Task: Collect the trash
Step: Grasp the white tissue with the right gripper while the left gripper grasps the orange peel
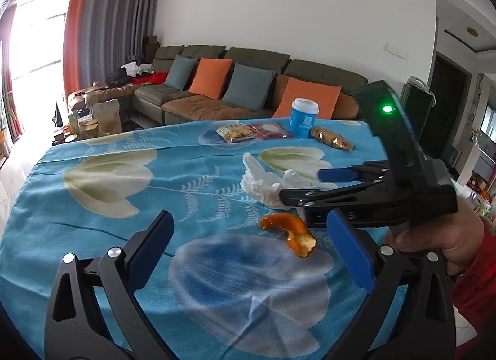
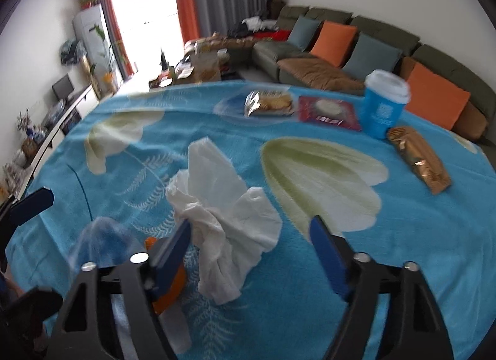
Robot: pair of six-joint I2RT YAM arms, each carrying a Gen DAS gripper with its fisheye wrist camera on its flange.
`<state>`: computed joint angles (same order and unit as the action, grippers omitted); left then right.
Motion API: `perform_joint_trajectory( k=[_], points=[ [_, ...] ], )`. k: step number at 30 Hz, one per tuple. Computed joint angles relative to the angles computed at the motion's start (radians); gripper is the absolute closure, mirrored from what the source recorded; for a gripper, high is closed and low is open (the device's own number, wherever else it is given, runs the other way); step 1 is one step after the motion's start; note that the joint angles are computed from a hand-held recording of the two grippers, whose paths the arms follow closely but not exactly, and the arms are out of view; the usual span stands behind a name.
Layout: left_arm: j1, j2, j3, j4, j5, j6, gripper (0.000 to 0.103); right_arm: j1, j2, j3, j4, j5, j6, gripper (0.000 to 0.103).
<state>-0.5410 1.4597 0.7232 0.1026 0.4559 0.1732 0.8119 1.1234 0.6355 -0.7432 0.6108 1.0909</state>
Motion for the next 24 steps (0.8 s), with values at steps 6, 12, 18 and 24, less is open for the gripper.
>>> perform_joint_trajectory(
  k=[6, 12, 18, 24],
  points=[
    [-0.031, 0.106, 0.095, -0.075, -0.002, -0.013, 0.006, -0.048, -0.041, -0.038, 0.09, -0.075, -0.092, 0.079],
    [-0.059, 0.199, 0.18, -0.148, 0.0, -0.028, 0.006, -0.037, -0.139, -0.092, 0.125, -0.085, -0.069, 0.097],
    [-0.089, 0.272, 0.248, -0.221, -0.011, -0.021, 0.006, 0.062, -0.308, -0.109, -0.037, 0.055, 0.108, 0.098],
    [-0.121, 0.321, 0.3, -0.269, -0.052, -0.003, 0.022, 0.219, -0.38, -0.102, -0.233, 0.184, 0.372, 0.098]
  ],
)
